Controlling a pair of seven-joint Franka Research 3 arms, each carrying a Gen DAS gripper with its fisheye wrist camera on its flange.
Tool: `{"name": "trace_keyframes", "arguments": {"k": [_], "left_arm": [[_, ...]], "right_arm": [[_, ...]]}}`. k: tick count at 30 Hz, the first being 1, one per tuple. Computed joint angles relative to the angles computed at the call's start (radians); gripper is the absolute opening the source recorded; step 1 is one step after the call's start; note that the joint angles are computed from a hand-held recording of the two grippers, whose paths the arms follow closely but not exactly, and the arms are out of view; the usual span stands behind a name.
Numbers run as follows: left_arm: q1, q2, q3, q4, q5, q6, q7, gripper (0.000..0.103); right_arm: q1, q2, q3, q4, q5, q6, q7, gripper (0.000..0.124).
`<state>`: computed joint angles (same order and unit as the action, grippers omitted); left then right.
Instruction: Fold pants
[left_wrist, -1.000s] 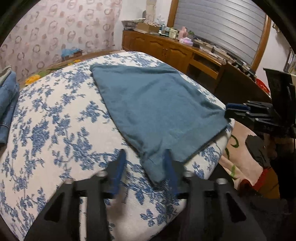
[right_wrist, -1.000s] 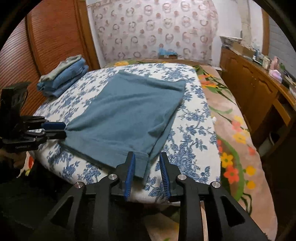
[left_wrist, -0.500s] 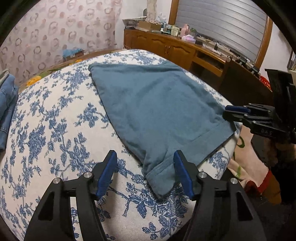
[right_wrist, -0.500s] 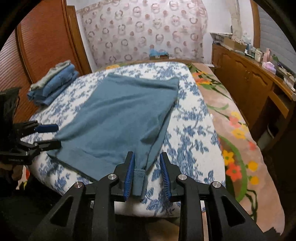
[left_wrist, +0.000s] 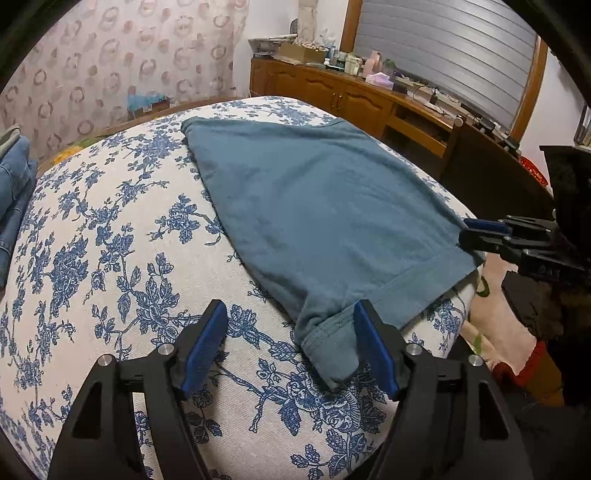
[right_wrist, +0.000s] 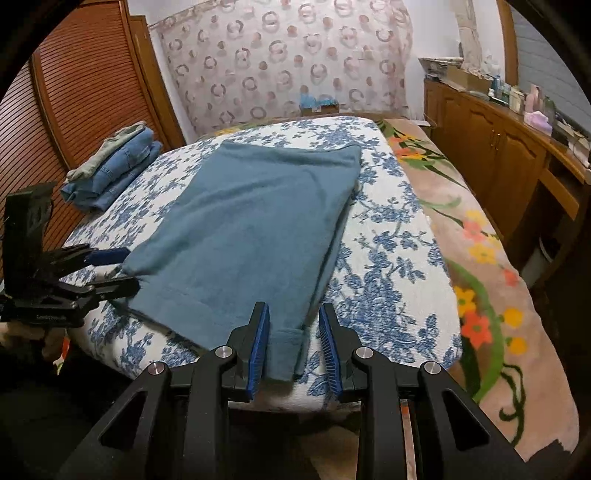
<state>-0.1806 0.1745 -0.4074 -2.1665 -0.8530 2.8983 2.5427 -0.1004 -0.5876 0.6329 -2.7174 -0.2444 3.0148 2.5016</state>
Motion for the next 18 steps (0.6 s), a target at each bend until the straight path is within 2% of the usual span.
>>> {"name": "trace_keyframes", "arguments": {"k": [11,14,18], "left_arm": [[0.0,-0.001,-0.001,-0.001,-0.002,0.002,0.0,0.072],[0.0,-0.001,-0.002,-0.001,-0.004,0.004,0.002,0.072],[0.001,-0.001,-0.002,-0.001,-0.008,0.004,0.005,0.072]], "right_arm": [[0.058,0.041,-0.057,0.015,-0.012,-0.032,-0.025,0.032],[0.06,0.041,-0.052,0.02,-0.019,-0.037,-0.014,0.032],[0.048,0.041,-0.044,0.01,-0.02,-0.005,0.0,0.033]]}}
